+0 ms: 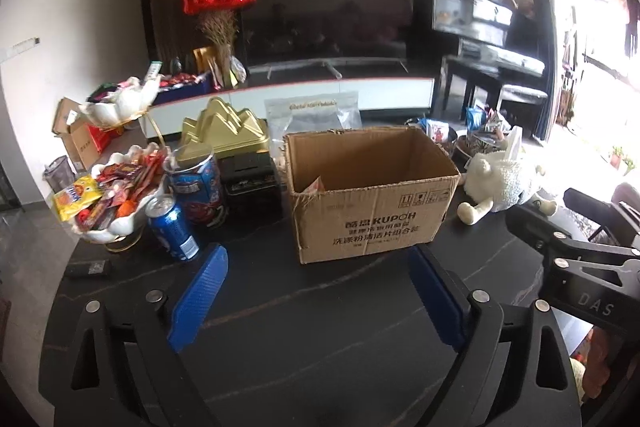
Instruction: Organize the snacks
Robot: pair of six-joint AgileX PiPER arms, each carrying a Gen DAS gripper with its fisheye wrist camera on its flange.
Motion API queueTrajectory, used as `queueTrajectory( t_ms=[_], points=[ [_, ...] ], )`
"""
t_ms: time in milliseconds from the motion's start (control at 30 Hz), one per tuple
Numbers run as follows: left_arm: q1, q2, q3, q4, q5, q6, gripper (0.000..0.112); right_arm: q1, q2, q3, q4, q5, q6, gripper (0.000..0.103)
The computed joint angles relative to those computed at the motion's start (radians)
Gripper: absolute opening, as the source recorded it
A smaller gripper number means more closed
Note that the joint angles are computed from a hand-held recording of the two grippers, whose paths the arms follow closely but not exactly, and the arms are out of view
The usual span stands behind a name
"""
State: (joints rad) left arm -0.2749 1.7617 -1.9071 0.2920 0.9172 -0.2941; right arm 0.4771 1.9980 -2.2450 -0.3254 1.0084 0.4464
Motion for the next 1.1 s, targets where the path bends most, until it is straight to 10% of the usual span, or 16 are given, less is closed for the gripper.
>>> queueTrajectory(
  t_ms=[400,1100],
  points=[
    [-0.147,-0.296,0.438,0.436,-0.149,-0.422,0.103,0.130,-0.355,0.590,-0.330,-0.266,0.351,0.096],
    [-0.323,-0.503,0.658,0.676,-0.057,-0.665,0.103,0.273,-0.560,0.891,-0.597,-0.272,0.633,0.096]
  ],
)
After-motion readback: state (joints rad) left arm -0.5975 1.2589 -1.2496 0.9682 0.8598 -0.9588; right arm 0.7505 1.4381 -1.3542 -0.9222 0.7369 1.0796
